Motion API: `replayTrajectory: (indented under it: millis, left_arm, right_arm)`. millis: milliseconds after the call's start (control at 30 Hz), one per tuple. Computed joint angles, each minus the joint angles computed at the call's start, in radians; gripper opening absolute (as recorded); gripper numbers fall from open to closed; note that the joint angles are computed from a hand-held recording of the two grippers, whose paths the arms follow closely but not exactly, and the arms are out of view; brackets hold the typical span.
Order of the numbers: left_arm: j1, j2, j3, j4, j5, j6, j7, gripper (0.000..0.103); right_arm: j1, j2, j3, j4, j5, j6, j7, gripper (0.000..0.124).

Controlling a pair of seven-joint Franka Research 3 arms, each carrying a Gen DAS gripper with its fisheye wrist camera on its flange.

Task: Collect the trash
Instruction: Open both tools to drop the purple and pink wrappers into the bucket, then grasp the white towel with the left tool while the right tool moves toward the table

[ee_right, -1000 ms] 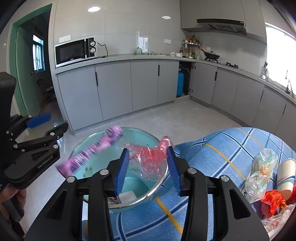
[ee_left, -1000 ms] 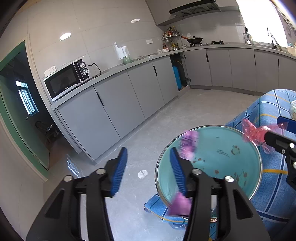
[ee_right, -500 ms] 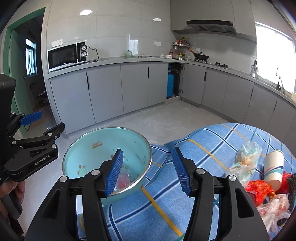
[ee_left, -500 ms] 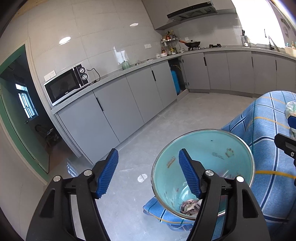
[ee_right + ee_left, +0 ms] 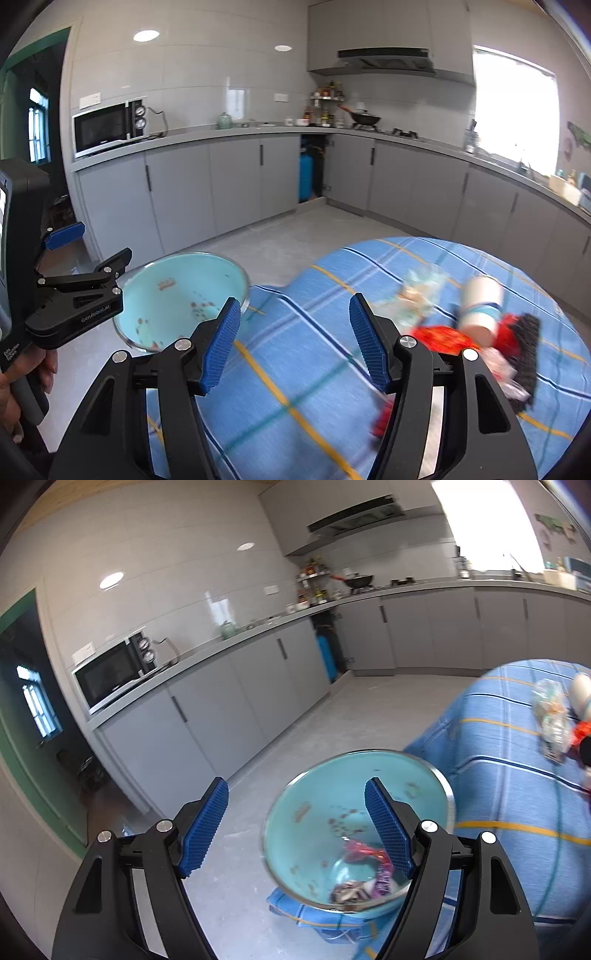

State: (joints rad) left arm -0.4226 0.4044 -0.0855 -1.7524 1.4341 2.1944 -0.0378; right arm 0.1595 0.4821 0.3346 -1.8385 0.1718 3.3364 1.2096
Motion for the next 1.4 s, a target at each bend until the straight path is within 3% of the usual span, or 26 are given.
replayTrajectory:
  millis: [133, 433, 700, 867, 1033, 1400]
  left_arm:
    - [-0.022, 0.024, -0.008, 0.029, 0.016, 0.020, 0.021, 0.076]
    - [-0.079, 0.066, -0.009, 0.088, 0.045, 0.061, 0.045, 0.082]
    - [-0.140, 0.143, 0.006, 0.195, 0.038, 0.113, 0.105, 0.084]
    - [-0.188, 0.212, 0.028, 0.296, 0.029, 0.151, 0.155, 0.089]
    - [-0.231, 0.283, 0.052, 0.395, 0.008, 0.218, 0.212, 0.090]
    - [-0.280, 0.484, 0.097, 0.655, -0.199, 0.293, 0.454, 0.089]
  right_arm:
    - [0.009, -0.063, -0.049, -0.096, 0.016, 0.053, 0.019, 0.062]
    - [0.102, -0.186, -0.227, -0.287, 0.091, 0.148, 0.053, 0.064]
    - [0.160, -0.208, -0.331, -0.352, 0.241, 0.185, -0.002, 0.066]
    - [0.155, -0.215, -0.351, -0.381, 0.301, 0.199, -0.046, 0.066]
    - [0.104, -0.215, -0.336, -0.411, 0.307, 0.231, -0.020, 0.067]
    - [0.084, -0.192, -0.341, -0.409, 0.343, 0.252, -0.015, 0.068]
